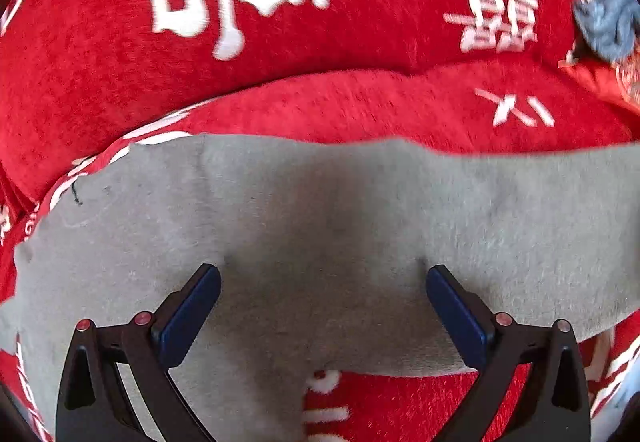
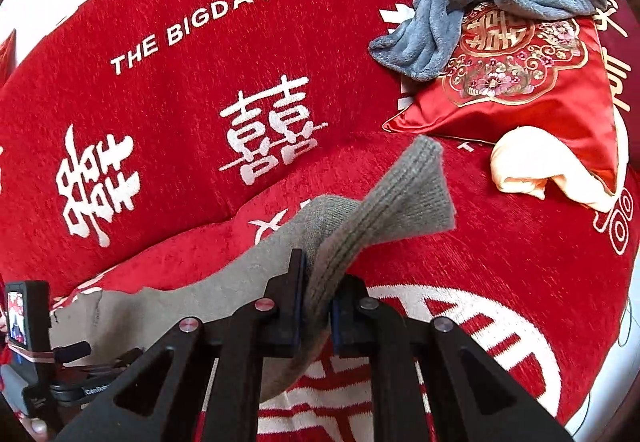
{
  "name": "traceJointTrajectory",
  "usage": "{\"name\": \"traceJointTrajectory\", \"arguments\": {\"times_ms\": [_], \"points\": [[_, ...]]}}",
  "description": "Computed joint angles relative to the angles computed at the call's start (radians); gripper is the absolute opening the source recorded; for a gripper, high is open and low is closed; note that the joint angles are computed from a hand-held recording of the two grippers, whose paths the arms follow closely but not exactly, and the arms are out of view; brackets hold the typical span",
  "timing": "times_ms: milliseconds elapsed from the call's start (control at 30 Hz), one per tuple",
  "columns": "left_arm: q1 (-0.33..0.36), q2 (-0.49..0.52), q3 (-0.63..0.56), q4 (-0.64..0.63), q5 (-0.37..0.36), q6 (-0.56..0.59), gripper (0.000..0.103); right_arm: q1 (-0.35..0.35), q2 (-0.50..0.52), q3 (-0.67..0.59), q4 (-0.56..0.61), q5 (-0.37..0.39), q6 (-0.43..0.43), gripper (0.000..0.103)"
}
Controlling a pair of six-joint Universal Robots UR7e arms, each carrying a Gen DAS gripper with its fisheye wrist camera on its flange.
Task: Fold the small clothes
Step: 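Lift the held sleeve with the right gripper and fold it across the body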
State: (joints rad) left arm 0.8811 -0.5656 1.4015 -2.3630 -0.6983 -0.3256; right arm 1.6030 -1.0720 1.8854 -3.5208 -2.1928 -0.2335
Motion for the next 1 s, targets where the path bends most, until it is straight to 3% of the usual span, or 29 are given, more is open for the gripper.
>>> {"name": "traceJointTrajectory", "arguments": {"times_ms": [367,633,1000], "points": [[0.069,-0.136,0.099,-0.012,-0.023,-0.075,0.103,0.125,0.035,-0.032,-0.015,-0.024,-0.03,0.012],[0.083,-0.228,0.19,-0.064,-0.016,-0.031,0.103,0.247,0.17,-0.138,0.027,-0.038,-0.071,0.012],[0.126,-0.375,0.35,-0.189,0.002,0.032,0.103,0.347,0.369,-0.293,0.15,-0.081,-0.064,0.012]]}}
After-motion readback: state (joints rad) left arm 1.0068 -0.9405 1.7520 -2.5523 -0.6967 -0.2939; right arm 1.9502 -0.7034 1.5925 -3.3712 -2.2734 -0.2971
